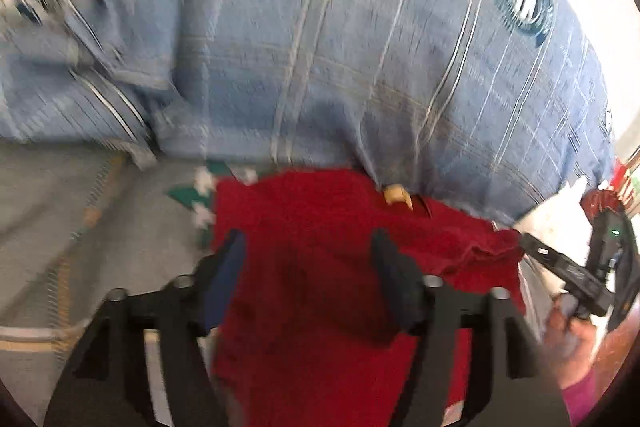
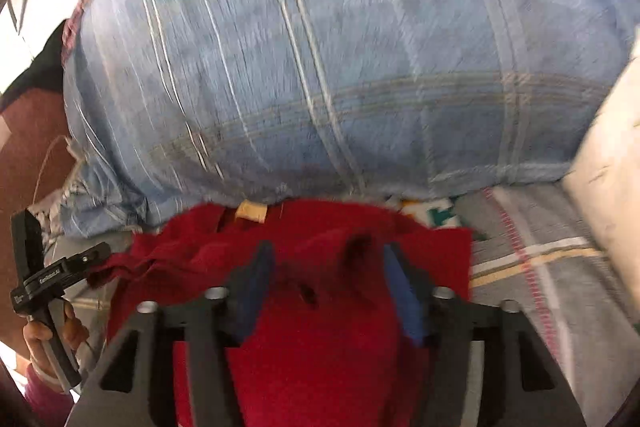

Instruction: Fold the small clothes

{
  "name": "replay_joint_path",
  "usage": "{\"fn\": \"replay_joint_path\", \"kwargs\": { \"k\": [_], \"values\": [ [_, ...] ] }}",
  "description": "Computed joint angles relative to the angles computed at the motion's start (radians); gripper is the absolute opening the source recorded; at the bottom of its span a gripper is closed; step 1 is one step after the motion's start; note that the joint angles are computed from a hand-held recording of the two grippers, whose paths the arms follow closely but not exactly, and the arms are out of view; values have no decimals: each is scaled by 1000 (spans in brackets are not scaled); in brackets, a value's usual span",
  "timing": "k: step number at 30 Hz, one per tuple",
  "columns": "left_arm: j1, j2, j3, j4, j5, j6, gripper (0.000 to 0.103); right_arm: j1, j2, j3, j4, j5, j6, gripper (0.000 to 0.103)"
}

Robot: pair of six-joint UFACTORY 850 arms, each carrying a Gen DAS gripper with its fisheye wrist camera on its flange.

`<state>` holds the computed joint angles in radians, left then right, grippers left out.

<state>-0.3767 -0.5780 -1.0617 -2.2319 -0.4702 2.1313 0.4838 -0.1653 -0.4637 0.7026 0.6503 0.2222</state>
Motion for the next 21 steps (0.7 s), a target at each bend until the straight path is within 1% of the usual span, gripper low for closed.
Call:
{"fn": "replay_joint_path", "kwargs": {
  "k": [2, 4, 5, 6, 8, 10, 11, 12, 13, 14, 15, 17, 19, 21],
  "values": [
    [-4, 33, 38, -98, 2, 129, 70, 38, 32, 19, 47, 28, -58, 56],
    [-14, 40, 50, -152, 7, 200, 71, 68, 22, -3, 82, 8, -151, 39],
    [-21, 41, 59, -183, 2, 242, 71, 78, 6, -20, 91, 0, -187, 37],
    [-32, 36, 58, -220, 14, 287, 71, 82, -21, -45, 93, -10, -218, 37],
    [-61, 11, 32, -312, 76, 388, 71, 79, -75, -101, 144, -37, -292, 37],
    [-91, -36, -21, -459, 149, 518, 71, 49, -142, -167, 190, -63, -342, 36],
    [-98, -58, -47, -506, 174, 555, 71, 39, -157, -185, 228, -69, -374, 37],
    [-101, -76, -69, -541, 196, 583, 70, 24, -185, -215, 301, -71, -432, 38],
    [-105, -99, -96, -607, 226, 637, 71, 10, -207, -236, 346, -69, -469, 38],
    [-104, -123, -126, -631, 257, 650, 71, -15, -235, -261, 392, -77, -503, 38],
    [-101, -140, -143, -613, 265, 620, 71, -41, -255, -277, 398, -103, -495, 38],
    [-91, -165, -168, -516, 263, 499, 73, -87, -294, -297, 341, -152, -430, 39],
    [-85, -180, -180, -496, 254, 465, 75, -84, -315, -312, 371, -132, -471, 40],
    [-78, -186, -183, -455, 245, 422, 76, -73, -308, -318, 429, -133, -542, 39]
  ]
}}
